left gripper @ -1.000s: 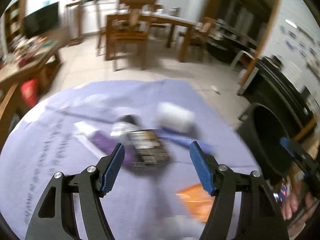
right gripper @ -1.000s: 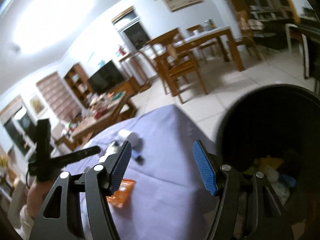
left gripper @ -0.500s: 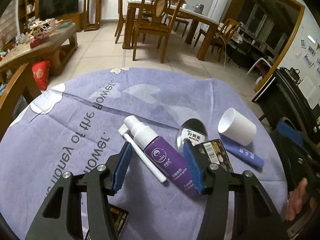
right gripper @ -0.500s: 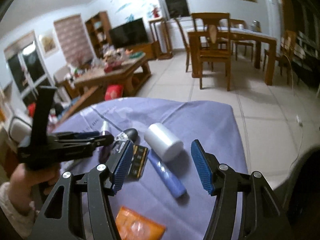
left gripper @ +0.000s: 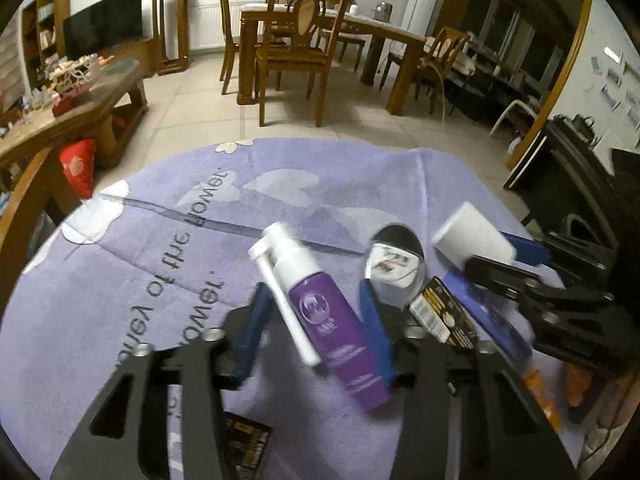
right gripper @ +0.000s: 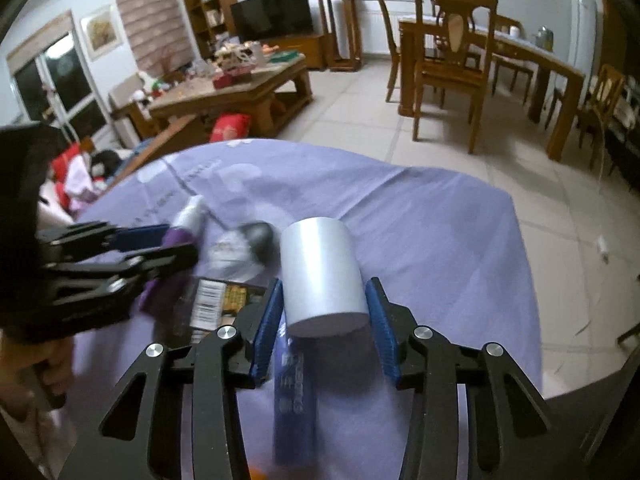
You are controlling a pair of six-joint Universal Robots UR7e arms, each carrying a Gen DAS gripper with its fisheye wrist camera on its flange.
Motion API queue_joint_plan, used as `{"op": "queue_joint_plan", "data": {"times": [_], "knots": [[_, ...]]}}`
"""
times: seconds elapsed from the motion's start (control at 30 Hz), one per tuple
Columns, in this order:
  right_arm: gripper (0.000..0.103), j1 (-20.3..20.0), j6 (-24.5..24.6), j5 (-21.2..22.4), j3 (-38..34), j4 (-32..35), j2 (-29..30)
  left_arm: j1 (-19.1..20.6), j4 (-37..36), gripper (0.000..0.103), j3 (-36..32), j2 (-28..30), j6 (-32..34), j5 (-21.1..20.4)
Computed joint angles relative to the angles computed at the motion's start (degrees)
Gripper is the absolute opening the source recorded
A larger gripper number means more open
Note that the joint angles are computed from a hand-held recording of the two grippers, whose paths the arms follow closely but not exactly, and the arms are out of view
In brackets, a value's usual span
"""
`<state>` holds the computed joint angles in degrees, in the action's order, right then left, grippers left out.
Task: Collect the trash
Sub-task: 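Grasp the purple spray bottle with the left tool while the right tool grasps the white cup, then carry the spray bottle and white cup over the black bin and open both tools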
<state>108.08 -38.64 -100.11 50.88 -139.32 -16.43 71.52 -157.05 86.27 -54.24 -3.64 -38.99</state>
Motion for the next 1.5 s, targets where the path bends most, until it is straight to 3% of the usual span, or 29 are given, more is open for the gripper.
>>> {"op": "queue_joint_plan", "data": {"times": [0.1, 0.27, 0.57, 0.77, 0.93, 1.17, 1.5], "knots": [[0.043, -0.63, 2.22, 3.95, 5.40, -1.37, -3.75, -0.22, 1.49, 0.031, -0.13, -0.11, 0.52, 2.10], [0.042, -2.43, 6.95, 12.67, 16.12, -5.10, -11.36, -0.23, -0.01, 0.031, 0.86, -0.96, 2.01, 0.53], [0.042, -7.17, 12.73, 22.99, 32.29, -15.77, -24.78, -8.08, -18.69, 0.031, 9.50, -3.40, 11.29, -2.22], [0.042, -10.94, 15.28, 24.88, 39.46, -23.43, -32.07, -13.53, -24.61, 0.031, 10.68, -0.02, 16.41, -3.31], [0.042, -14.83, 16.31, 26.02, 45.44, -30.64, -37.96, -15.76, -27.33, 0.031, 8.95, 4.61, 20.11, -5.05], [0.042, -20.63, 19.06, 27.13, 48.01, -35.75, -41.89, -16.80, -24.27, 0.031, 4.52, 11.34, 20.79, -9.36], [0.041, -27.49, 21.70, 28.03, 46.30, -37.57, -41.57, -16.83, -17.58, 0.031, -3.00, 18.65, 21.99, -9.89]]}}
